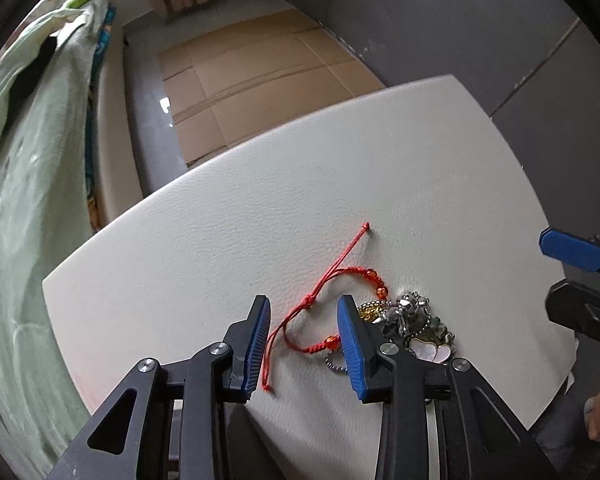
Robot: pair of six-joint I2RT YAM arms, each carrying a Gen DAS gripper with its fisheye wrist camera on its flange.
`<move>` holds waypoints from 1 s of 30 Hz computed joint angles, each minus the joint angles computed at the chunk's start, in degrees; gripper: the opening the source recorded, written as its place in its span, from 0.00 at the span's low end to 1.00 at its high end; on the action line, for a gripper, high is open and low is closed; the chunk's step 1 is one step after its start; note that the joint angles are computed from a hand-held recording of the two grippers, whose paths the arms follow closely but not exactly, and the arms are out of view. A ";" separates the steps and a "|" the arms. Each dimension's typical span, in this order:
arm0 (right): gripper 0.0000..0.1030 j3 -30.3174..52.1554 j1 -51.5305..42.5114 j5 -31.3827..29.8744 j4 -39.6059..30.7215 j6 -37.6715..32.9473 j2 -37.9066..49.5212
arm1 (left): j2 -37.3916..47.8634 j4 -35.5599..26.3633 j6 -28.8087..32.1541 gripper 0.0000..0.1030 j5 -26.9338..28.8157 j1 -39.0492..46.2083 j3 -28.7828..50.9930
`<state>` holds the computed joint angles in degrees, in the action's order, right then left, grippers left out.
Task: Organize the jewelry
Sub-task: 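Grasp the red string bracelet with the left gripper, then carry the red bracelet into the box with left while right grasps the silver necklace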
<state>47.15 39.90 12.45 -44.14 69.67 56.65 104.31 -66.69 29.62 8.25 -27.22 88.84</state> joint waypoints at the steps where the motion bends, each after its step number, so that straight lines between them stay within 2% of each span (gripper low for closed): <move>1: 0.66 -0.13 -0.22 -0.14 0.10 0.10 -0.06 | 0.49 0.07 -0.11 0.28 -0.49 -0.47 0.01; 4: 0.66 -0.13 -0.46 -0.31 -0.06 0.17 -0.15 | -1.17 2.48 0.32 0.19 -2.40 -1.13 -2.53; 6: 0.66 -0.10 -0.02 -0.04 -0.07 0.45 -0.13 | -1.20 2.66 0.48 0.07 -2.22 -0.69 -2.87; 9: 0.66 0.20 0.41 0.10 -0.07 0.51 0.23 | -1.16 2.01 0.82 0.01 -1.53 -0.06 -2.56; 17: 0.66 -0.51 -1.11 -3.61 3.93 -2.31 3.04 | -5.12 -1.44 3.02 0.01 3.62 4.50 0.71; 21: 0.56 -0.15 -2.13 -6.01 6.33 -4.32 6.66 | -6.60 -3.50 4.13 0.01 5.28 6.20 2.79; 30: 0.56 3.05 -3.11 -7.92 7.36 -8.20 14.68 | -8.35 -6.29 5.59 0.01 7.27 9.07 5.98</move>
<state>50.21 36.79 4.53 -36.77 61.46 71.33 95.96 -72.98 35.21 15.53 -18.16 94.81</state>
